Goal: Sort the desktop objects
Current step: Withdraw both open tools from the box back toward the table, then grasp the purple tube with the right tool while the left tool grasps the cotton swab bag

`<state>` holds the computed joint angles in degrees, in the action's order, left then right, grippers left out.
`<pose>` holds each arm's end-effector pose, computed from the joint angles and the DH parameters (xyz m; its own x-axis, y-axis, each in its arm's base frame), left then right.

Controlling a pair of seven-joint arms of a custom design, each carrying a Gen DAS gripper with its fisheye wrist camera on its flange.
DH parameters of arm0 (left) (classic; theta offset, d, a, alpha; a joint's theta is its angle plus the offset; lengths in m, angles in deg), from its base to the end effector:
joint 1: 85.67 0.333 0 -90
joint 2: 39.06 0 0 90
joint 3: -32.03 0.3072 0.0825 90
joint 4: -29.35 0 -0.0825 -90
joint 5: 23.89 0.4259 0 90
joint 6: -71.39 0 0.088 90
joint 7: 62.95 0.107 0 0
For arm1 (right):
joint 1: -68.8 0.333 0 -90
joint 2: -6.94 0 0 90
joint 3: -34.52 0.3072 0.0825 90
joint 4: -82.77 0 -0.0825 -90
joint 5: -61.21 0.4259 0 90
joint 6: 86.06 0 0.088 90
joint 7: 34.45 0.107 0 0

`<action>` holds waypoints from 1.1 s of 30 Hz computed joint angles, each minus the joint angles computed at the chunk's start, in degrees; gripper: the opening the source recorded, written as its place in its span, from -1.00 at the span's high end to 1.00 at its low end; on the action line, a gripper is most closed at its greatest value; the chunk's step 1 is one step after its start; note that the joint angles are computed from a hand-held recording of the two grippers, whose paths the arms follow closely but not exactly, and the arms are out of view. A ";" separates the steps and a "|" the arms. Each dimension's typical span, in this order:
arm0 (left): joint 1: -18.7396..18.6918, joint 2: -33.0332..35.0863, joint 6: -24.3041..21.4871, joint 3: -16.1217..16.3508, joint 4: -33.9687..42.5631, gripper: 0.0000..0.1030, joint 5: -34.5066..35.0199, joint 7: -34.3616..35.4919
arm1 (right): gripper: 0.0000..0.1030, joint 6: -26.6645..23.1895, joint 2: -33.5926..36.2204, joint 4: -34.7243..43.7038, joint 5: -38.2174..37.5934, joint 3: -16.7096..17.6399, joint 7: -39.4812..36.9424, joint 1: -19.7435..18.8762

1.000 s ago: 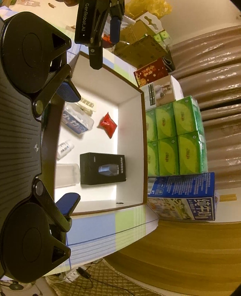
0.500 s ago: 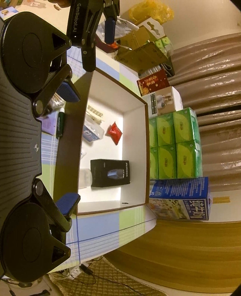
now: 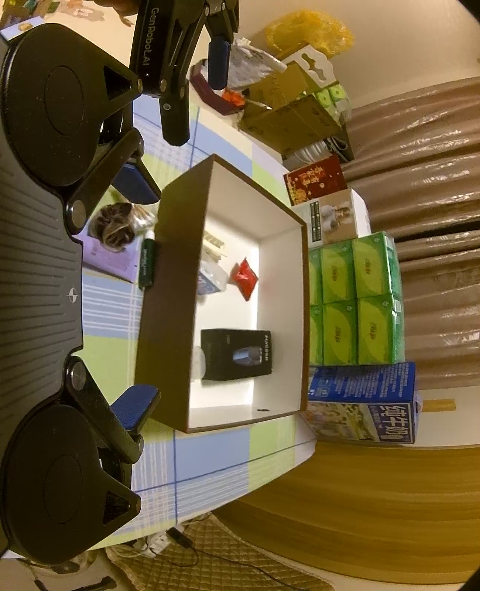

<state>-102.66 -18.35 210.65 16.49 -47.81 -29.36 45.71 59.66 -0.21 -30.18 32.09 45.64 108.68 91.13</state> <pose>0.6543 -0.3726 0.6005 -0.7023 -0.7112 -0.0316 -0.5045 0.5286 -0.6827 0.5047 0.3468 0.5828 0.0397 -0.9907 -0.1305 -0.7023 0.0652 -0.7088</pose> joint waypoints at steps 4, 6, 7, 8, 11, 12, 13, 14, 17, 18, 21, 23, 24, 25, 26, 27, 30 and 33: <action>0.41 -2.10 0.64 -0.09 -3.13 -0.85 -0.61 0.14 | -0.96 0.47 -0.83 -1.30 0.75 0.19 1.21 0.11; 0.48 -3.07 1.12 -0.07 -4.68 -0.85 -0.70 0.11 | -0.96 0.12 -1.05 -1.58 1.78 0.21 1.24 0.21; 0.50 -3.37 1.18 -0.07 -5.18 -0.85 -0.73 0.15 | -0.96 0.03 -1.15 -1.79 2.22 0.22 1.21 0.24; 0.56 -3.72 1.12 -0.07 -5.71 -0.85 -0.82 0.21 | -0.96 0.01 -1.30 -2.06 2.44 0.27 1.32 0.25; 0.64 -4.85 1.14 0.03 -7.48 -0.85 -0.88 -0.08 | -0.96 0.65 -1.76 -3.16 3.93 0.18 0.38 0.40; 0.65 -5.16 1.12 0.09 -7.98 -0.85 -0.83 -0.26 | -0.96 0.65 -1.83 -3.42 4.38 0.24 0.23 0.44; 0.67 -5.43 1.08 0.13 -8.41 -0.85 -0.84 -0.42 | -0.96 0.63 -1.89 -3.66 4.87 0.28 0.10 0.49; 0.72 -5.70 0.99 0.15 -8.82 -0.85 -0.90 -0.54 | -0.96 0.79 -1.95 -3.97 5.74 0.20 -0.32 0.60; 0.69 -6.30 0.64 0.30 -9.84 -0.85 -0.60 -1.15 | -0.96 0.86 -2.01 -4.59 8.34 0.04 -1.38 0.87; 0.71 -6.59 0.56 0.34 -10.32 -0.85 -0.51 -1.28 | -0.96 0.94 -2.04 -4.77 8.66 0.10 -1.43 0.87; 0.74 -7.09 -0.01 0.45 -11.22 -0.85 -0.14 -1.67 | -0.96 0.10 -1.89 -4.78 8.39 0.47 -1.59 0.88; 0.88 -7.41 -0.47 0.44 -11.83 -0.85 -0.32 -1.65 | -0.96 0.00 -1.75 -4.88 8.99 0.43 -2.39 1.12; 0.94 -7.53 -0.76 0.42 -12.04 -0.85 -0.43 -1.57 | -0.96 0.11 -1.70 -5.01 9.25 0.43 -2.51 1.22; 0.95 -7.64 -1.00 0.46 -12.25 -0.85 -0.36 -1.63 | -0.96 0.11 -1.63 -5.08 9.52 0.44 -2.56 1.29; 0.92 -7.75 -1.15 0.52 -12.47 -0.85 -0.19 -1.82 | -0.96 0.01 -1.58 -5.18 9.86 0.43 -2.68 1.39; 0.90 -7.81 -1.29 0.56 -12.63 -0.85 -0.07 -1.98 | -0.96 -0.04 -1.51 -5.25 10.00 0.45 -2.65 1.45; 0.96 -8.07 -1.71 0.63 -13.24 -0.85 -0.02 -2.34 | -0.96 -0.02 -1.37 -5.47 10.76 0.37 -2.67 1.62; 1.03 -8.35 -1.98 0.69 -13.91 -0.85 0.07 -2.64 | -0.96 0.21 -1.32 -5.80 11.48 0.29 -2.76 1.76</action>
<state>-101.63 -26.70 208.68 17.19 -61.72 -29.29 43.07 59.87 -1.52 -35.99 43.57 45.93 105.93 92.88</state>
